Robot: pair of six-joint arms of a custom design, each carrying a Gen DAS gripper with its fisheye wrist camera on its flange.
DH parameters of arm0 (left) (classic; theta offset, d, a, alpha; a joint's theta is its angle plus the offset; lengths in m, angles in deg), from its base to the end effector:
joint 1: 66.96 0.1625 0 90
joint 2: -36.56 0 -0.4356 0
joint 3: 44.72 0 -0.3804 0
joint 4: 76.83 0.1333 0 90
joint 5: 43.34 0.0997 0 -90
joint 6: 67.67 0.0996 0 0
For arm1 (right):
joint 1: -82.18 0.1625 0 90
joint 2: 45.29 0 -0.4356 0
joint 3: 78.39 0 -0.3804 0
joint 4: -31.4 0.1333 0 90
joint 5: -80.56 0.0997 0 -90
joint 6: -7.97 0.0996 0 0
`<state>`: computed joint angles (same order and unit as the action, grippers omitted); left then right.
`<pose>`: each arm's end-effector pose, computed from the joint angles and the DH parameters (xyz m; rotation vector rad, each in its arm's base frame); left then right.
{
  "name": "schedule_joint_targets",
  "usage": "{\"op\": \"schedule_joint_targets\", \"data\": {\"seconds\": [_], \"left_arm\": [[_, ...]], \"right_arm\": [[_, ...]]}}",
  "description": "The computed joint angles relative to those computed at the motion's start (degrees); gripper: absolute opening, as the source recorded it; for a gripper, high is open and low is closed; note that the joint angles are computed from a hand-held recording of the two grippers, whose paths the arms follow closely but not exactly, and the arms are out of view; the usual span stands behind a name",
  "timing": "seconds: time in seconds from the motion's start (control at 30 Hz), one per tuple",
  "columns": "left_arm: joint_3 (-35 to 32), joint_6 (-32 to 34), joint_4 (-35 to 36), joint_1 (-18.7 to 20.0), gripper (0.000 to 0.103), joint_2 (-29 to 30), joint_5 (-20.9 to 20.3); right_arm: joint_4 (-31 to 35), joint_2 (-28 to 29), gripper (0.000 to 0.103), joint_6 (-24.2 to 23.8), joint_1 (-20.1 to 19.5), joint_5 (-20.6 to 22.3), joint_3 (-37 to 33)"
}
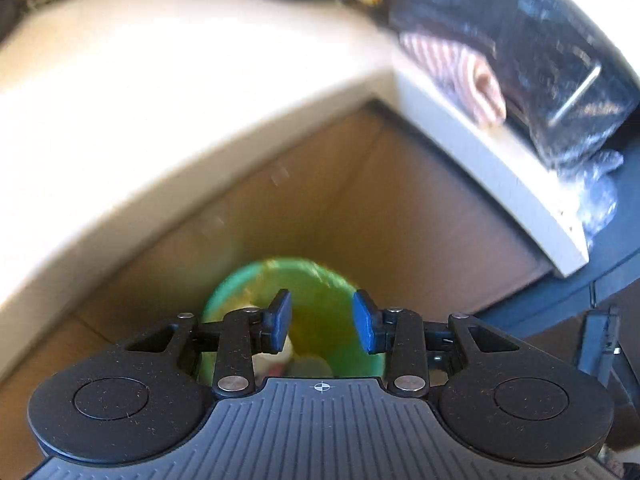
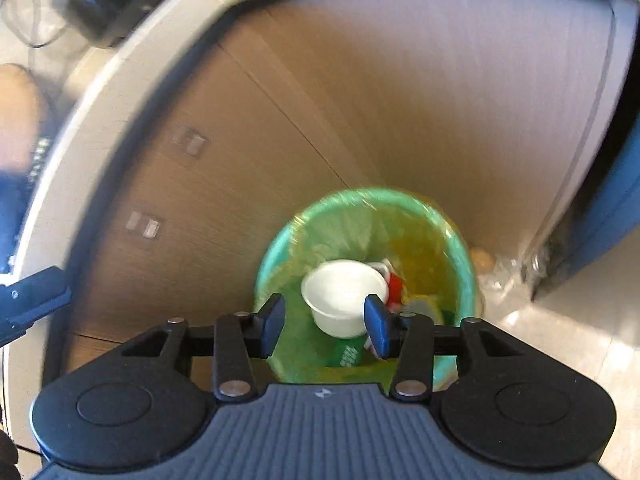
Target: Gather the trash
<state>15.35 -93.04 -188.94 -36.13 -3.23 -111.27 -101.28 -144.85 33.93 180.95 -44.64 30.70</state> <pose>-0.5944 -0.5536 0.2204 0.8199 2.7292 -0.4075 0.1407 -0.4142 0.5154 -0.6216 -2.4952 0.9696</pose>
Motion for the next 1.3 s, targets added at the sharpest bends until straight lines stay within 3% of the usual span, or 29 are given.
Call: {"op": "schedule_joint_targets", "data": {"seconds": [0.13,0.23,0.37,0.47,0.57,0.63,0.77,1.3], "left_arm": [[2.5,3.3,-5.5,-1.5,0.035,-3.5,5.6],[5.0,7.9,-10.9,-2.5,0.026,-6.2,9.6],[8.0,13.1,-16.3,-3.3,0.018,-9.7,14.5],[12.1,16.5,-23.3,-4.0,0.018,-12.4,19.3],[14.5,16.1,-24.2,-5.3,0.018,-13.5,28.3],[16.0,17.3,-25.2,-5.7,0.018,-13.9,31.7],[16.1,14.6,-22.6,-4.7,0.018,-15.4,27.7],[18.2,11.6,-20.8,-5.3,0.018,-17.5,28.2]], "right_arm": [[-3.3,4.2,0.05,-4.3,7.5,-4.9,-3.5],[-8.9,9.4,0.057,-11.0,14.0,-9.4,-6.8],[-17.9,17.5,0.074,-20.0,21.0,-13.9,-12.1],[-21.4,22.9,0.087,-23.8,24.1,-15.3,-16.2],[-23.2,28.4,0.089,-26.9,26.3,-20.2,-20.4],[-24.1,30.4,0.089,-27.5,27.0,-21.3,-21.6],[-21.0,32.0,0.089,-25.6,27.9,-20.8,-22.6],[-21.4,33.0,0.089,-25.0,29.4,-22.4,-22.1]]}}
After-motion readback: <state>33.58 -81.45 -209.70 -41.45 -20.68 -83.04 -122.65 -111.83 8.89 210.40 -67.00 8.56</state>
